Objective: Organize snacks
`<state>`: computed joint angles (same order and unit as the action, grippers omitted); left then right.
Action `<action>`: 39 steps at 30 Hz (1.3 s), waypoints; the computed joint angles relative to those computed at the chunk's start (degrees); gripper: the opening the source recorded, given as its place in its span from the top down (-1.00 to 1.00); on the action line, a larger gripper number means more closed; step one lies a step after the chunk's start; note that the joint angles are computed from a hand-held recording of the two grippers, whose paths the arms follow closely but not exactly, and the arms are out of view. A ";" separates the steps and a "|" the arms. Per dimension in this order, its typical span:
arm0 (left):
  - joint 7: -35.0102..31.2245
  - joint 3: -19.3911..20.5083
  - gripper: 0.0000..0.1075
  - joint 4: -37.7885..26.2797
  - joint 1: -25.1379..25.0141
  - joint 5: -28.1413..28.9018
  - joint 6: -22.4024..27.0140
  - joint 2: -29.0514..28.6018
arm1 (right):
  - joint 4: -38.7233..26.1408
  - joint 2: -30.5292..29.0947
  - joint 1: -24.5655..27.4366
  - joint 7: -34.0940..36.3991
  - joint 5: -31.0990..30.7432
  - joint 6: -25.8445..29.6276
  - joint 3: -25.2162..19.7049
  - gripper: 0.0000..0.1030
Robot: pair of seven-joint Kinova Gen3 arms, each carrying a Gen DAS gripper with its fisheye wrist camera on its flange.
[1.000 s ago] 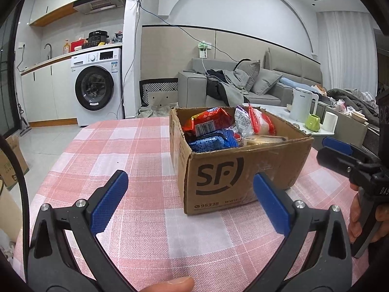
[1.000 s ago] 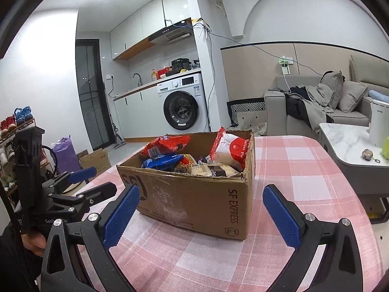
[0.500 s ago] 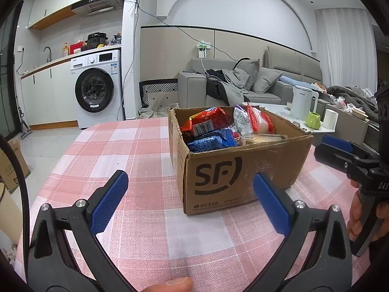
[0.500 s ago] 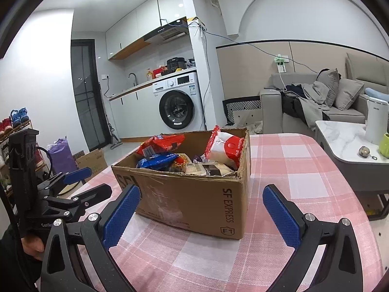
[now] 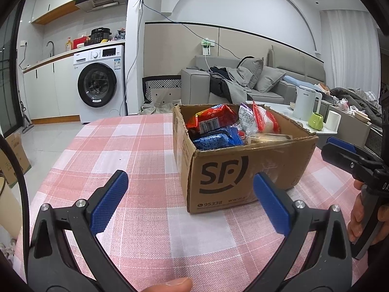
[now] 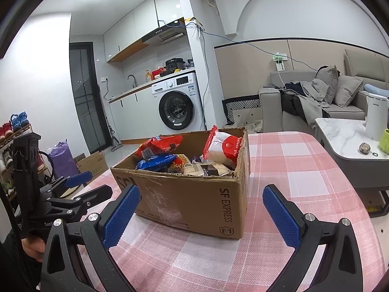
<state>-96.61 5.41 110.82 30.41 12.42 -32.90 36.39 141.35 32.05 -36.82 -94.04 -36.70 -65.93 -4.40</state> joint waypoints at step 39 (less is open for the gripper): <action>-0.16 0.05 -0.90 0.06 -0.01 0.04 -0.08 -0.02 | -0.07 0.05 -0.51 1.49 -0.39 -0.47 -0.10 -0.99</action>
<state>-96.76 5.46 110.88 30.40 12.46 -32.98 36.37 141.28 32.10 -37.34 -92.54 -37.09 -66.40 -4.50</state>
